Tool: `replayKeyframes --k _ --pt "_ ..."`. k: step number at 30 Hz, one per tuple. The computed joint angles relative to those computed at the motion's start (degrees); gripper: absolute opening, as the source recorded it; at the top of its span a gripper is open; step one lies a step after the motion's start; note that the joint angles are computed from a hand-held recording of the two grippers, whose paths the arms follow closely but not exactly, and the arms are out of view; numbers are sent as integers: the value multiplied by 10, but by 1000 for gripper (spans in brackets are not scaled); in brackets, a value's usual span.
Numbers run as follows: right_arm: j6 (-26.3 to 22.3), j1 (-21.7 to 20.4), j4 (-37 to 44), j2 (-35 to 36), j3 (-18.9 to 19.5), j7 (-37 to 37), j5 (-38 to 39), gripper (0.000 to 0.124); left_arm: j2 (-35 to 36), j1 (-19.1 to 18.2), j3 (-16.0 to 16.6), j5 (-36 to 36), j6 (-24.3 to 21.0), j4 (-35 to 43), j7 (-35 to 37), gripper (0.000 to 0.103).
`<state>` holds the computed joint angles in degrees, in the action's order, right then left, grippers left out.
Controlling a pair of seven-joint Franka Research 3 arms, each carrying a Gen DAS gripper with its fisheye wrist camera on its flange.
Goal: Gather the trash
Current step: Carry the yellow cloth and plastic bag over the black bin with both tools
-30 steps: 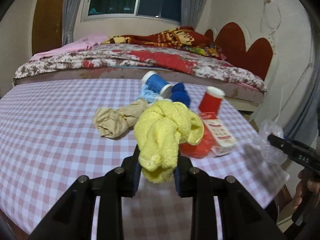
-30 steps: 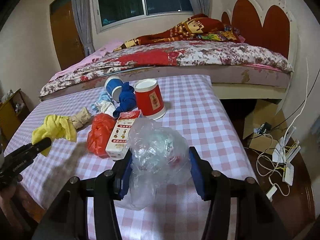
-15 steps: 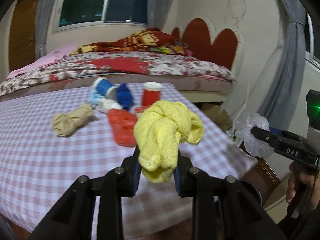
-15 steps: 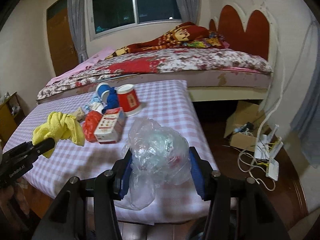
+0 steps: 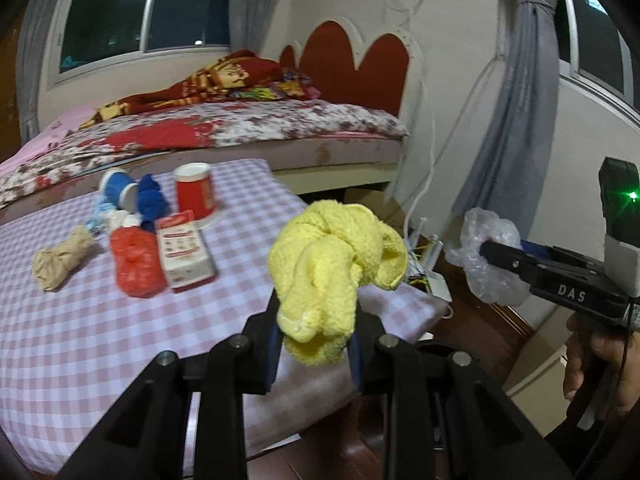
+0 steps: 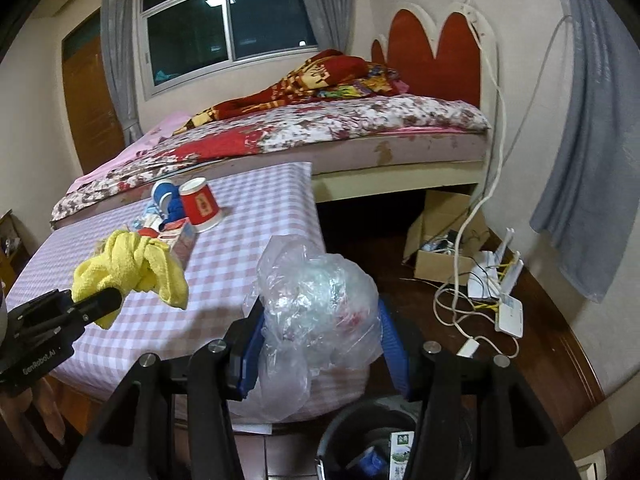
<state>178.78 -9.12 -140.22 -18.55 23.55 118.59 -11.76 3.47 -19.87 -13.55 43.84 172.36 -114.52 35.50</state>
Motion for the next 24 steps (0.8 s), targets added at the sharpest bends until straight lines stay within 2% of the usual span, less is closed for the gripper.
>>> replayKeyframes --k 13,24 --pt "-23 29 -77 -53 -59 -41 49 54 52 -37 -31 -115 -2 30 130 29" --pt "-53 39 -149 -109 -106 -80 96 54 111 -66 -63 -222 -25 70 253 29"
